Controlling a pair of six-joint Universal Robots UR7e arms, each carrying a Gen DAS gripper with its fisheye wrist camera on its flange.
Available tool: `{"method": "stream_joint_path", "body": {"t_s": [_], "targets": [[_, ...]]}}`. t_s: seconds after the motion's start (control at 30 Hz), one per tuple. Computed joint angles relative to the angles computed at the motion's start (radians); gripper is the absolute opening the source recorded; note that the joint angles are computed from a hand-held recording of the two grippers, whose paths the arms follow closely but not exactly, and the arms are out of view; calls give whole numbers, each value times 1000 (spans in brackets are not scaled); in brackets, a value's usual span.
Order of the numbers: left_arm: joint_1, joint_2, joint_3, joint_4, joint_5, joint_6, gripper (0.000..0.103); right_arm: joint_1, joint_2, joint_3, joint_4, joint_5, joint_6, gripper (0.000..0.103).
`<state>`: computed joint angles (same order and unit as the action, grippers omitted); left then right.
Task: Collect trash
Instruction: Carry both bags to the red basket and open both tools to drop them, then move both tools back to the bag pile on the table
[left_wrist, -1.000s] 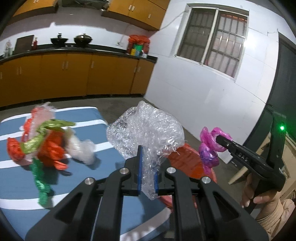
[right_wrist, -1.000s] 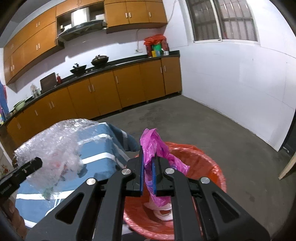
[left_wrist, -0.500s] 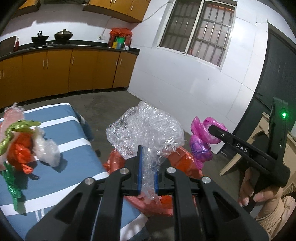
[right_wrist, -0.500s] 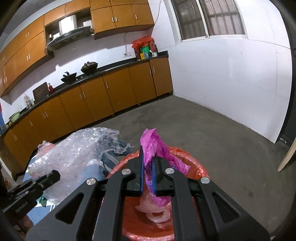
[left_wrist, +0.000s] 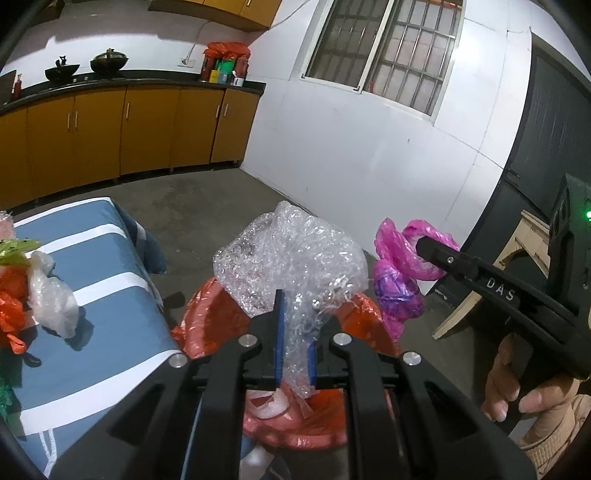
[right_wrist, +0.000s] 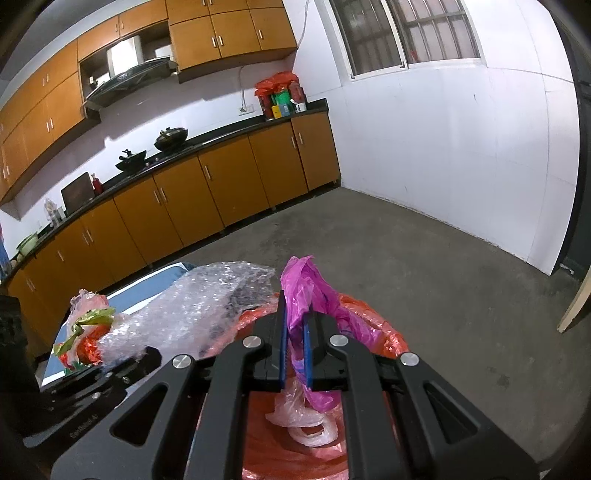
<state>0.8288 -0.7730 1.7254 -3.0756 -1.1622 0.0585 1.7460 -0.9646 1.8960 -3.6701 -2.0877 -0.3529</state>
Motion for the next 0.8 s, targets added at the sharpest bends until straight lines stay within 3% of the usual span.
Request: {"method": "stream_joint_path", "body": {"t_s": [0.07, 0.13, 0.2, 0.27, 0.33, 0.7, 0.8], "targets": [[4, 5, -6, 2, 4, -1, 15, -3, 1, -3, -5, -1, -6, 7], [7, 9, -8, 6, 13, -9, 28, -6, 1, -5, -5, 0, -5, 9], [10, 9, -8, 7, 25, -20, 33, -10, -1, -4, 3, 2, 7, 14], [14, 7, -5, 10, 39, -29, 36, -11, -4, 1, -2, -1, 13, 30], [18, -3, 5, 0, 50, -35, 40, -13, -7, 10, -19, -2, 16, 38], [12, -41, 54, -51, 94, -47, 42, 3, -2, 9, -25, -13, -12, 39], [3, -56, 76, -85, 123, -26, 46, 6, -5, 10, -26, -11, -16, 39]]}}
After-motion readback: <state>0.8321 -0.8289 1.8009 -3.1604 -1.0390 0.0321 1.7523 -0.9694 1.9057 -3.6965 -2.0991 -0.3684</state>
